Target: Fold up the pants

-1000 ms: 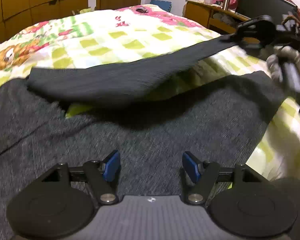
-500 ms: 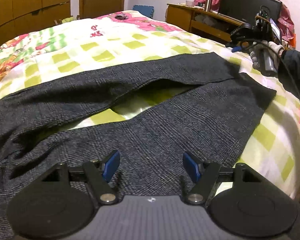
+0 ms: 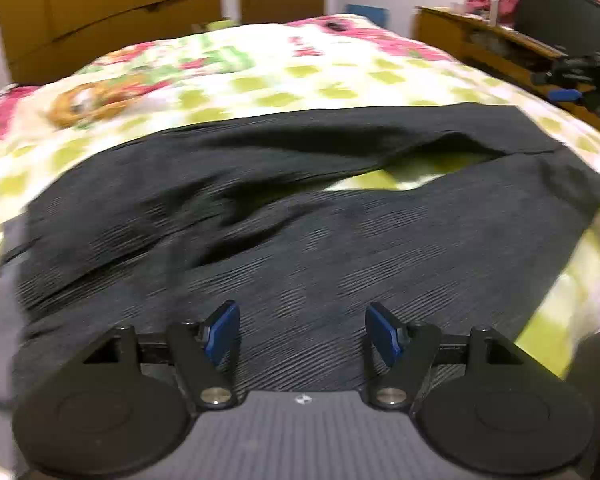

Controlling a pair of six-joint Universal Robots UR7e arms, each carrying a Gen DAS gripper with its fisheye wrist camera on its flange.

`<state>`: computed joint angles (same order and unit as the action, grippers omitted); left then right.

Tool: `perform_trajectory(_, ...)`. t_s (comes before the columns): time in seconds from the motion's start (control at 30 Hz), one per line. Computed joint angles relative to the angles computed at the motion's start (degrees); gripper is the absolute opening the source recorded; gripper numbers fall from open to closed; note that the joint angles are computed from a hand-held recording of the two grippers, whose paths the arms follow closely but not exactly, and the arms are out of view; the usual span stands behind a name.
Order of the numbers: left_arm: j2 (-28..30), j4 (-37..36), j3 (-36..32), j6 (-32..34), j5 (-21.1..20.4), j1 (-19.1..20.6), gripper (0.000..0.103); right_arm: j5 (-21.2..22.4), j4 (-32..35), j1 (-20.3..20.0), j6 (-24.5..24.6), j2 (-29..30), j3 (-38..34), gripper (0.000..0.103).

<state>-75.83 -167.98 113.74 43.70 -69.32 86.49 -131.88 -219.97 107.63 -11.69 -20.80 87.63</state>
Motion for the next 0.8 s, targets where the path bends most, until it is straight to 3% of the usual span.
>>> perform_trajectory(0.07, -0.95, -0.45, -0.29, 0.23, 1.35, 1.21, 0.082, 4.33, 7.16, 1.74, 1.29, 1.58, -0.39, 0.047)
perform_trajectory(0.17, -3.35, -0.70, -0.06, 0.48, 2.54, 2.92, 0.082, 15.46, 19.14, 3.44, 3.06, 3.88, -2.34, 0.048)
perform_trajectory(0.27, -5.64, -1.10, 0.30, 1.51, 2.67, 4.55, 0.082, 26.90, 31.86, 5.03, -0.42, 8.14, -8.40, 0.047)
perform_trajectory(0.33, -5.91, -3.25, -0.03, 3.41, 2.70, 5.74, 0.082, 31.63, 39.96, 5.93, -2.36, 11.63, -14.01, 0.046)
perform_trajectory(0.43, -5.01, -4.53, -2.58, 3.91, 0.38, 7.87, 0.082, 34.57, 53.00, 7.23, -2.24, 17.86, -24.87, 0.046)
perform_trajectory(0.57, -2.55, -3.60, -7.51, 5.12, -1.92, 10.13, 0.082, 35.76, 63.35, 8.56, -1.53, 25.01, -37.10, 0.046)
perform_trajectory(0.67, -0.70, 0.06, -11.59, 4.26, -0.69, 12.09, 0.082, 33.81, 68.47, 9.31, -0.90, 29.39, -44.11, 0.051)
perform_trajectory(0.8, -0.92, 2.69, -11.69, 4.80, 0.51, 13.86, 0.083, 33.37, 70.96, 9.17, 1.15, 30.81, -46.33, 0.064)
